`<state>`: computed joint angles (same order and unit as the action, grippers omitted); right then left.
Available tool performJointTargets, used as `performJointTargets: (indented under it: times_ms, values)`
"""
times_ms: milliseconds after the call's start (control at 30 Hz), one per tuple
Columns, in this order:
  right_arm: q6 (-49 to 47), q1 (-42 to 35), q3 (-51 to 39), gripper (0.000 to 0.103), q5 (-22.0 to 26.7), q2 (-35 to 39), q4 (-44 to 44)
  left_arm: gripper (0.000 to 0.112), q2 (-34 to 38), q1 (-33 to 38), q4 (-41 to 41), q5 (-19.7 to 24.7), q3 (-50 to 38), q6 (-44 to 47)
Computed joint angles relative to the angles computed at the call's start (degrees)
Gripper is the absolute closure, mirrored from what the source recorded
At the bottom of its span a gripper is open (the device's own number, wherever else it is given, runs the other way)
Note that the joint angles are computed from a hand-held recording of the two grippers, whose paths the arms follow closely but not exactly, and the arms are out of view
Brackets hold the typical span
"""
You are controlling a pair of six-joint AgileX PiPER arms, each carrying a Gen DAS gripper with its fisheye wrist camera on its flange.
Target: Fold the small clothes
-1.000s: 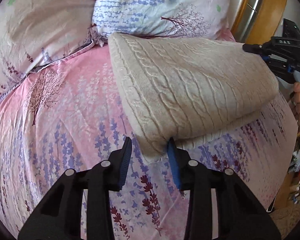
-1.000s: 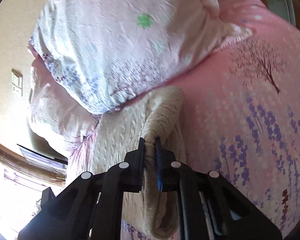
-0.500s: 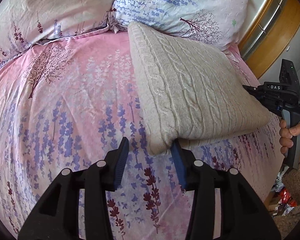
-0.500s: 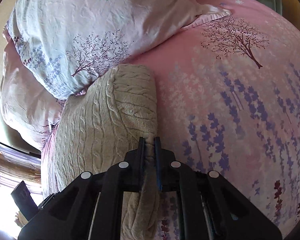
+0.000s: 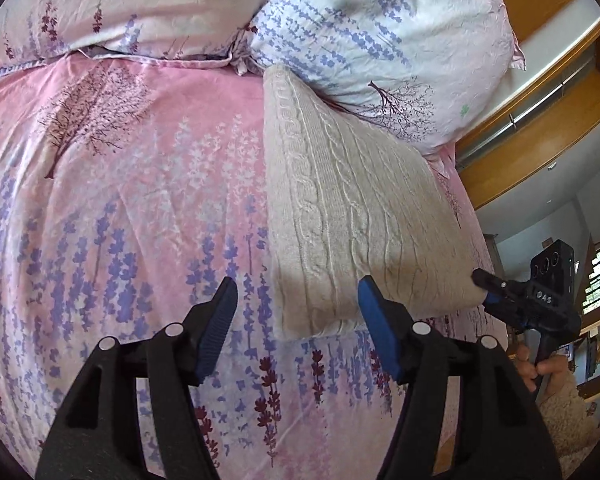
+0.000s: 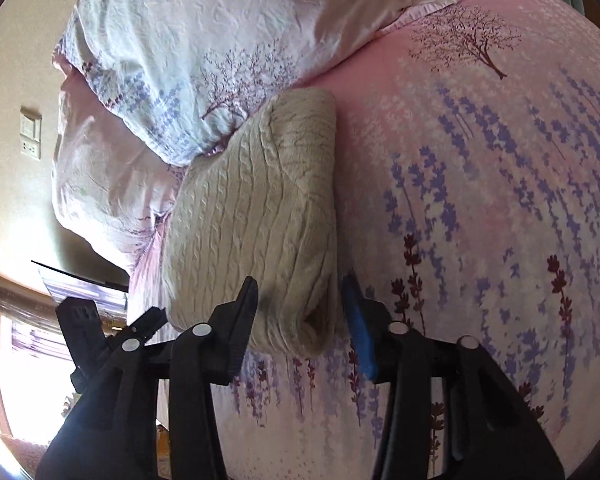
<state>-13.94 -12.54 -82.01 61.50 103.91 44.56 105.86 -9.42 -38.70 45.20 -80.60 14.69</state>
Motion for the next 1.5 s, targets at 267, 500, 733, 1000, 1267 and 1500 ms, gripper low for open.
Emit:
performJointTargets:
  times_ms: [267, 500, 733, 1000, 1267, 1500]
  values:
    - [-1.0, 1.0, 2.6, 0.092, -5.4, -4.9, -2.5, 0.089, 2.5, 0.7, -3.6, 3.3, -1.5, 2.8]
    - [0.8, 2.3, 6.7, 0.092, -7.9, -3.3, -5.2, 0.085, 2.5, 0.3, -2.5, 2.5, -0.6, 2.0]
    - [-0.3, 1.7, 4.8, 0.088, -6.3, -2.0, -4.3, 0.074, 3.5, 0.9, -3.6, 3.4, -1.6, 1.9]
    - [0.6, -4.4, -8.0, 0.02, -0.5, 5.9, 5.6, 0.03, 7.0, 4.8, -5.5, 6.7, -12.5, -1.4]
    - [12.2, -2.3, -23.9, 0.02, 6.4, 19.2, 4.3, 0.028, 23.4, 2.4, 1.3, 17.5, -40.9, -14.0]
    - [11.3, -0.5, -26.8, 0.03, 8.0, 22.5, 5.3, 0.037, 32.8, 1.2, 2.5, 24.0, -54.6, -19.4]
